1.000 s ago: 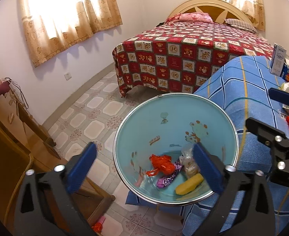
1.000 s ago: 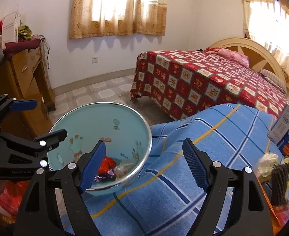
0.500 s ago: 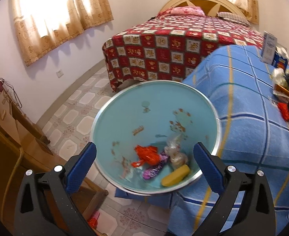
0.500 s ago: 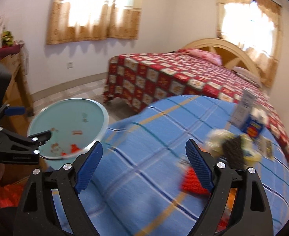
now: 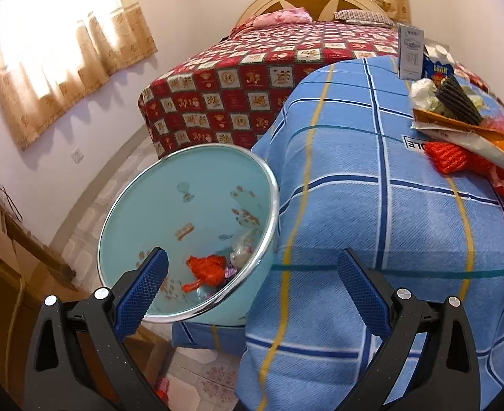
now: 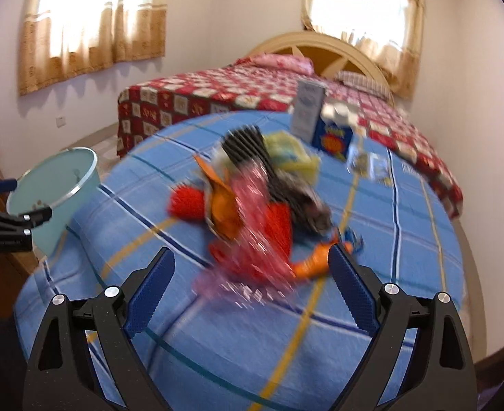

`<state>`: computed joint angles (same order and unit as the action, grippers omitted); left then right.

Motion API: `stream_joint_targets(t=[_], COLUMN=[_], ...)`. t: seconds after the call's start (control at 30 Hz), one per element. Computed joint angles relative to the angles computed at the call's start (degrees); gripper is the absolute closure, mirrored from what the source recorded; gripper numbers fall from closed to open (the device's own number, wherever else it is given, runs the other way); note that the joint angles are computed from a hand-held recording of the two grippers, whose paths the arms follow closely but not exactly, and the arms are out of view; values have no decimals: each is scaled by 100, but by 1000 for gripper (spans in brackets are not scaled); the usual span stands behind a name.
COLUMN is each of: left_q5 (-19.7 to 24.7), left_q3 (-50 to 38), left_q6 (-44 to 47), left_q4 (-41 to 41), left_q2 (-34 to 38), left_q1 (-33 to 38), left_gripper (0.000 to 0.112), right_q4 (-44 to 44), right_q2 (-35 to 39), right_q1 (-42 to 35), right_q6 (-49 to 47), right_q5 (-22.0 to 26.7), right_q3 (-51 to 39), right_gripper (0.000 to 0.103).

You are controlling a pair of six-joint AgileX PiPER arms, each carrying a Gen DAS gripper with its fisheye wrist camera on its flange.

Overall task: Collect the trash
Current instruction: 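Grasp the pink cellophane wrapper with the right gripper, then grasp the orange wrapper with the left gripper while the right gripper holds the cellophane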

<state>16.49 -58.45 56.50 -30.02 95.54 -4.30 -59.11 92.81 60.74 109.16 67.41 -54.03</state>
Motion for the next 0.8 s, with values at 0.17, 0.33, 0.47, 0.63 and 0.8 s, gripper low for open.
stream_joint_targets(t=[0.17,0.33,0.47,0.63,0.8], left_q5=[-56,-101,-98,-39,14], left_q3=[24,48,83,117,136], left_q6=[-618,-1245,-1616,-1978,-2055], left_q4=[442,889,1150,1322,1281], left_q2=[-28,-106,-189,-290,-392], left_q1=[-372,-742,-956,-1177,-1284], left_gripper=[15,15,15,15,15], right_q4=[-154,-85,-115,-207,-335], right_q2=[-202,-418,-491,-556,-740], right_q1=[-116,-465,-509,-459,-250], right_q6=[449,401,445,539,727], right_q5=[-296,-1100,-1393,-1441,-1255], right_q3=[435,739,818,859,919], right_gripper=[15,38,53,70,78])
